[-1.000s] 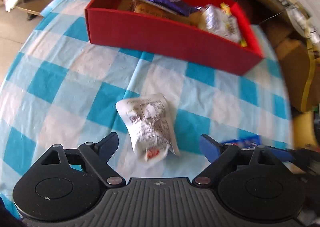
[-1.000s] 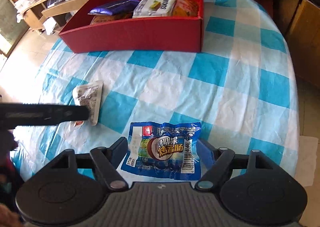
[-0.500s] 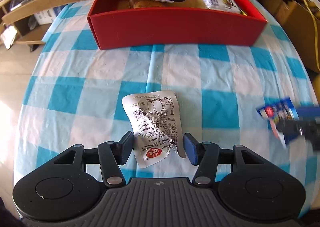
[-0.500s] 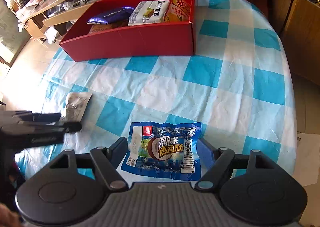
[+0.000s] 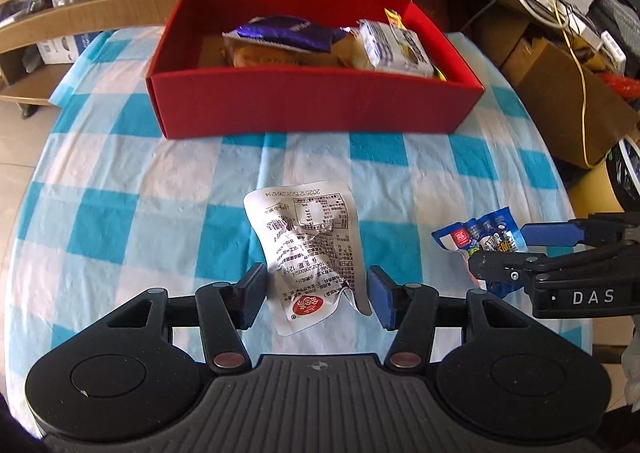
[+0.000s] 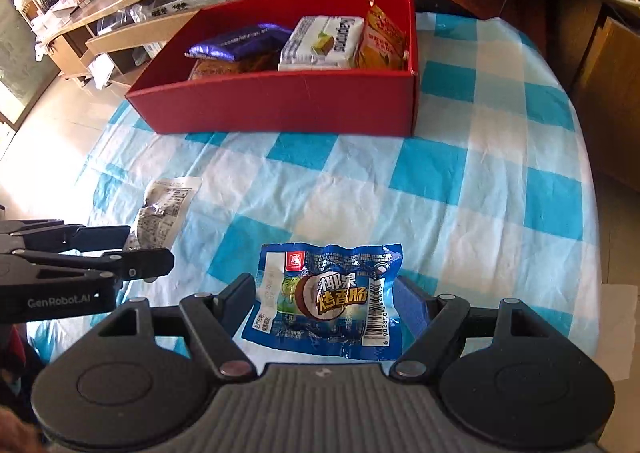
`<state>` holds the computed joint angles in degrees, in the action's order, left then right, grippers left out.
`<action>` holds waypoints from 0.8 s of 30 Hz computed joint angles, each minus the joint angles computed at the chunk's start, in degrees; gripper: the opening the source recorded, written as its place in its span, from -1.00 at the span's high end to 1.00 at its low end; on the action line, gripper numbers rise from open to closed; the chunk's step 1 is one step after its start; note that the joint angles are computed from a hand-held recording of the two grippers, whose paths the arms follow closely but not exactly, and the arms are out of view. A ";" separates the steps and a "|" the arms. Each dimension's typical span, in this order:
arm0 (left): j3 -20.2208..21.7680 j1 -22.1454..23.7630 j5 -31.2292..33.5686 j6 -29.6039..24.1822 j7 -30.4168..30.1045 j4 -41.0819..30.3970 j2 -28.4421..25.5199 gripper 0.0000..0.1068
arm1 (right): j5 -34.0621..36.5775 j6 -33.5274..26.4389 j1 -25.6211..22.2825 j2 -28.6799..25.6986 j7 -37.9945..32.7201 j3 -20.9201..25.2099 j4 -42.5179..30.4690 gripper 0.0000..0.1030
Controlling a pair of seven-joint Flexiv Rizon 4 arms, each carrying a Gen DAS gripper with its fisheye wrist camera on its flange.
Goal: Organize snacks
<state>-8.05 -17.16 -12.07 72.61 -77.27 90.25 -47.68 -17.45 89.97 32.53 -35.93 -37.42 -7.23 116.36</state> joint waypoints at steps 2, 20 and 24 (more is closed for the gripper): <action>-0.38 0.41 -0.28 0.68 0.12 -0.26 -0.26 -0.15 | -0.11 -0.08 0.82 -0.05 0.48 -1.03 -0.47 -0.72; -2.58 1.46 -1.34 7.50 1.98 -1.12 -0.66 -0.16 | -1.58 1.08 8.62 -0.91 5.87 -10.79 -2.19 -0.72; -2.68 1.50 -1.44 8.56 2.17 -1.37 -0.77 -0.16 | -1.68 1.15 9.22 -1.10 5.94 -11.58 -2.38 -0.72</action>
<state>-10.73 -15.66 -13.52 81.16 -75.11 88.88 -48.45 -19.13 91.11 41.75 -37.04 -31.48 -18.82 113.98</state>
